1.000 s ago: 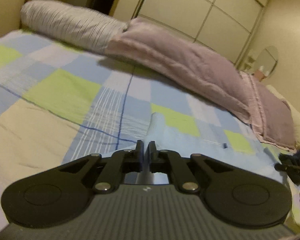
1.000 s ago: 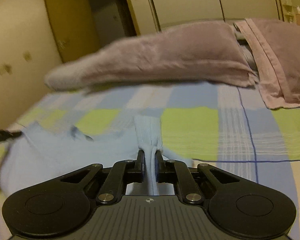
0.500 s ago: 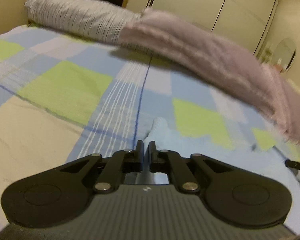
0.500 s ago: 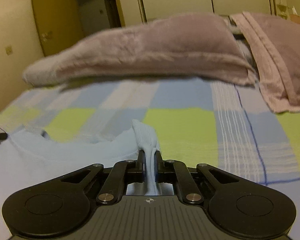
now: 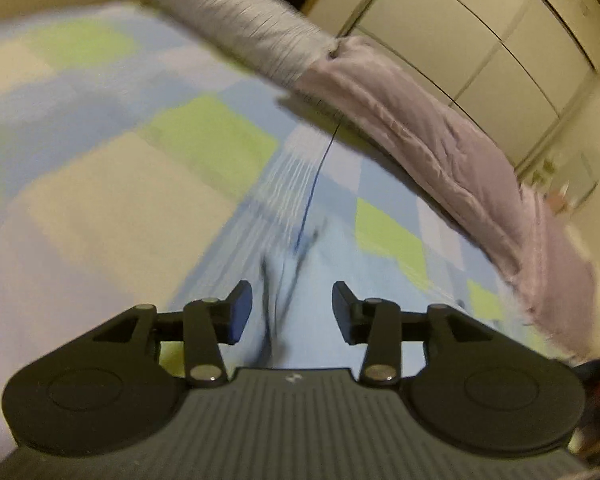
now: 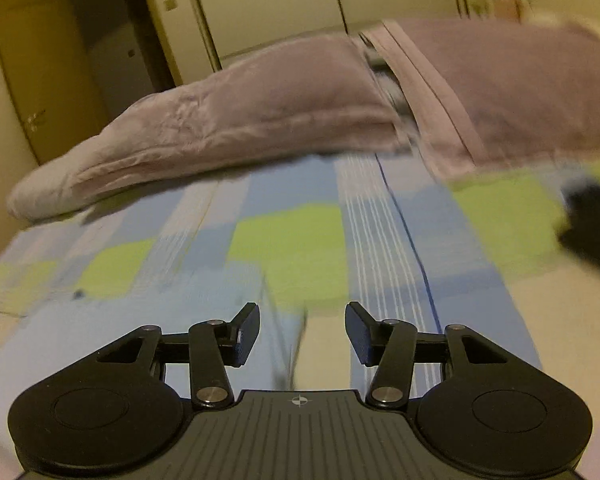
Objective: Fold clothes
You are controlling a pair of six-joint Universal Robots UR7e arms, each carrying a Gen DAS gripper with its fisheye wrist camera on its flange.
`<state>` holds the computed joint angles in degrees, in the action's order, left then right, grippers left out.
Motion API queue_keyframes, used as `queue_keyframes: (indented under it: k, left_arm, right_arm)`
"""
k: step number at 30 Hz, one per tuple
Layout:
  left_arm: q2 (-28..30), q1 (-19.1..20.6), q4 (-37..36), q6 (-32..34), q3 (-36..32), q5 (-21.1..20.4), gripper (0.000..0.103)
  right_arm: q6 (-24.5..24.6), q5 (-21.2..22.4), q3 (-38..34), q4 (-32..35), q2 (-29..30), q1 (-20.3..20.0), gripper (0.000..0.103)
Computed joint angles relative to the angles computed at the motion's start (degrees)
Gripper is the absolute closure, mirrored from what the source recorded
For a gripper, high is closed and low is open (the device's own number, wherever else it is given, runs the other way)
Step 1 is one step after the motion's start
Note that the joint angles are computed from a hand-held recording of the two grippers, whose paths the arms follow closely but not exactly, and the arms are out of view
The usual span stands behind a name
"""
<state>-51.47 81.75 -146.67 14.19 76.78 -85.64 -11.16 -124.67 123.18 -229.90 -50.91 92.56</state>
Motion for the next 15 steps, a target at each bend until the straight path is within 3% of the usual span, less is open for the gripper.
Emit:
queue_keyframes:
  k: [3, 7, 10, 11, 12, 14, 15]
  left_arm:
    - [-4.52, 1.42, 2.52, -6.38, 5.26, -1.67, 0.062]
    - [-5.34, 2.71, 2.29, -11.3, 8.22, -3.31, 0.066]
    - [-4.77, 2.53, -0.34, -10.76, 9.19, -2.77, 0.087]
    - [-4.62, 2.31, -1.27, -9.76, 9.45, -2.38, 0.092]
    - [-4.46, 2.09, -2.2, -8.74, 9.7, -2.0, 0.095]
    - [-4.32, 1.7, -3.71, -6.09, 10.32, -0.68, 0.095]
    - [-4.36, 1.54, -4.29, -4.39, 10.73, 0.31, 0.094]
  right_arm:
    - [10.65, 2.1, 8.09, -2.64, -1.13, 0.19, 0.052]
    - [21.13, 9.64, 13.21, -8.48, 0.19, -1.62, 0.052]
    - [22.74, 10.01, 11.57, -7.74, 0.91, -1.75, 0.053]
    - [23.15, 9.95, 10.92, -7.36, 1.14, -1.75, 0.087]
    - [24.14, 9.55, 10.42, -6.14, 0.8, -1.81, 0.102]
    - [26.02, 7.94, 10.29, -4.62, -0.02, -1.59, 0.102]
    - [25.69, 4.29, 9.71, -3.44, 0.18, -0.81, 0.103]
